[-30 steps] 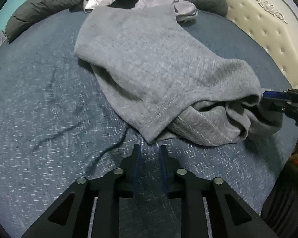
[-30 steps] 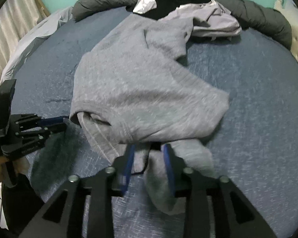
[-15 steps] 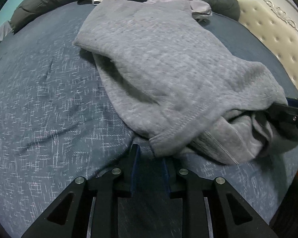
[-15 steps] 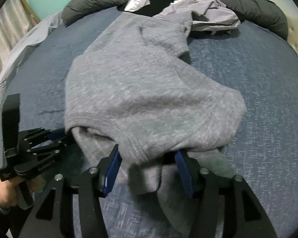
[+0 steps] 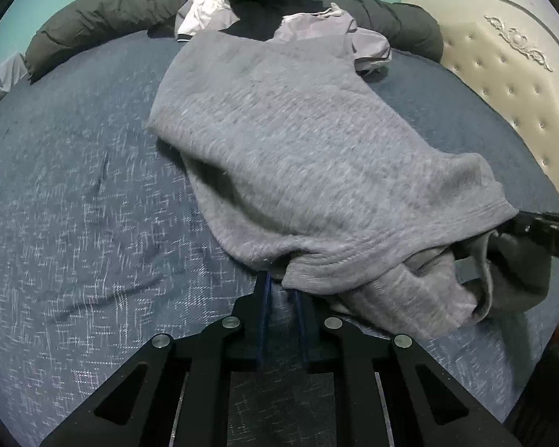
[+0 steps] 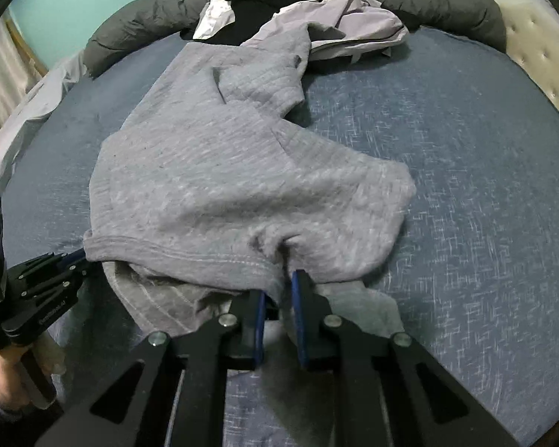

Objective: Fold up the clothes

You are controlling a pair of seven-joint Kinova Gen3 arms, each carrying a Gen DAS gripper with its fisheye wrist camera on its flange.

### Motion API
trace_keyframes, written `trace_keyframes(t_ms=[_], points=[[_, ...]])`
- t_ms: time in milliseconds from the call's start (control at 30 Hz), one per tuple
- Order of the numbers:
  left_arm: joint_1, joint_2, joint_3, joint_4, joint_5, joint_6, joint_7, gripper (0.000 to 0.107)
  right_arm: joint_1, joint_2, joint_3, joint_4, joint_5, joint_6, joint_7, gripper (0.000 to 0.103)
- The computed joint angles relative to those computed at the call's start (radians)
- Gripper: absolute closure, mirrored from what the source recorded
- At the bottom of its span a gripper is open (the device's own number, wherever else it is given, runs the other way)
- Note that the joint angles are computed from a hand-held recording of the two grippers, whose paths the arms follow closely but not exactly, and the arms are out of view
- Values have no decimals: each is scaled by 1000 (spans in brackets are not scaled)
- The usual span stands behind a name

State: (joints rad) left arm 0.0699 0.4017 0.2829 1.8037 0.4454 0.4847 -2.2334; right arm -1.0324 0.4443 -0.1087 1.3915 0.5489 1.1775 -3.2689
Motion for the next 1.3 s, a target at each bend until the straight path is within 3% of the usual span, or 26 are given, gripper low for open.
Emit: trace_keyframes(t_ms=[100,167,233,467,700,733,767,867,1033,1300], points=[[29,-7,-11,-26,-15,24,26,102,-9,-20,-4,23,2,-36,-37,86],[35,1,-13,-51,-23,39,33,102,-11,-31,-8,40,2,-60,-64,77],[28,0,-9,-58,-20,48,24,103,-5,-39,-19,55,6,-81,-91,74],[5,-19,0,-50,14,49,-11,103,-9,-4,7,24,7,-12,-137,74],[19,-18,-12,-65,21,58,-9,104,32,7,8,50,21,-124,-141,74],[21,-19,-12,-66,21,60,-8,104,40,12,7,49,14,-140,-125,77],[18,-26,-12,-65,22,65,-11,104,42,12,10,52,13,-151,-116,92],[6,-49,-8,-59,37,67,-31,104,22,-5,24,76,41,-164,-136,98],[-22,-103,-13,-62,94,87,-65,104,-59,-64,32,73,171,-25,-191,98],[-15,-230,-69,-137,162,168,-75,104,-105,-145,-46,-30,343,229,-119,99]])
